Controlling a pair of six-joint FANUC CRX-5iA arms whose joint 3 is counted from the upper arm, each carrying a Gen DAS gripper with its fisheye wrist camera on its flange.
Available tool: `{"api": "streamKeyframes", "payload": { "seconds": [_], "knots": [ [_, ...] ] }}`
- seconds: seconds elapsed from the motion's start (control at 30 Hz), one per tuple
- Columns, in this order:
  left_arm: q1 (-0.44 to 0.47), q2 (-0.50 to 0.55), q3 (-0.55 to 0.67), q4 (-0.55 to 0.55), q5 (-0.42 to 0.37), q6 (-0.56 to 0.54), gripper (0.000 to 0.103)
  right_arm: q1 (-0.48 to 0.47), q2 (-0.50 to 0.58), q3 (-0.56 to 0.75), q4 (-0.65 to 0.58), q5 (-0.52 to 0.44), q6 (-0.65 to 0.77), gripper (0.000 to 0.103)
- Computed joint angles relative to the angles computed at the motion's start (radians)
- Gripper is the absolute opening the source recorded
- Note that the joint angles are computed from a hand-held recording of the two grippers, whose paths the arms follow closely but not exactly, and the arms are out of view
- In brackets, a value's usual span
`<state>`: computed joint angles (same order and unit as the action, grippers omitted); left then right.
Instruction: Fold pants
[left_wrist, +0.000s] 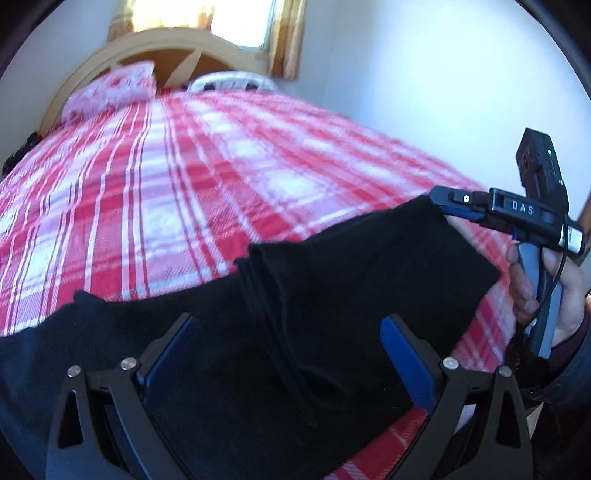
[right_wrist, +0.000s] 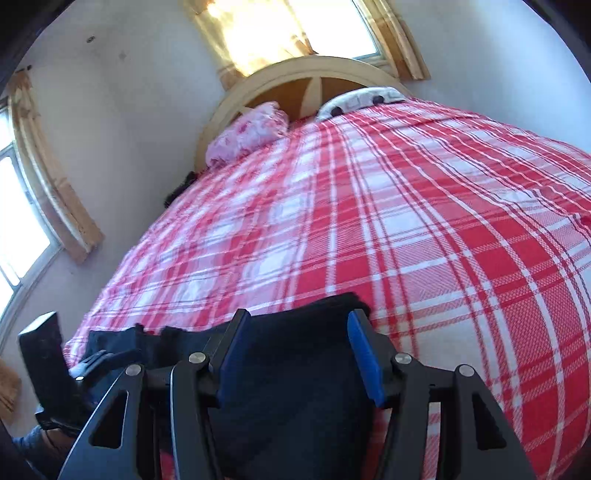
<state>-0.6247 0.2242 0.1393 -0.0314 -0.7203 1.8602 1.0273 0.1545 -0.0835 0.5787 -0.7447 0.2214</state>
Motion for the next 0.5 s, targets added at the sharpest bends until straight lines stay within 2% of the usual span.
{"api": "streamKeyframes", "payload": {
  "seconds": [0.07, 0.1, 0.17, 0.23, 0.4, 0.47, 0.5],
  "knots": [
    [0.011, 0.018, 0.007, 0.029, -0.033, 0.002, 0.101, -0.027, 0.034, 0.049, -0.094, -0.064, 0.047, 0.056],
    [0.012, 0.015, -0.003, 0.034, -0.026, -0.003, 0.101, -0.036, 0.032, 0.046, -0.119, -0.059, 0.045, 0.056],
    [0.006, 0.009, -0.004, 0.014, -0.028, -0.003, 0.101, -0.032, -0.001, -0.007, -0.071, -0.010, -0.020, 0.056],
    [0.006, 0.008, -0.006, 0.013, -0.028, -0.005, 0.101, 0.002, -0.021, -0.031, 0.022, -0.060, -0.100, 0.056],
    [-0.007, 0.017, 0.013, -0.026, -0.046, 0.015, 0.101, 0.085, -0.118, -0.147, 0.178, -0.008, -0.226, 0.057],
    [-0.011, 0.017, 0.016, -0.038, -0.051, 0.018, 0.101, 0.107, -0.143, -0.175, 0.141, 0.055, -0.189, 0.058],
    [-0.010, 0.016, 0.014, -0.036, -0.049, 0.017, 0.101, 0.117, -0.139, -0.168, 0.102, 0.046, -0.160, 0.058]
  ]
}}
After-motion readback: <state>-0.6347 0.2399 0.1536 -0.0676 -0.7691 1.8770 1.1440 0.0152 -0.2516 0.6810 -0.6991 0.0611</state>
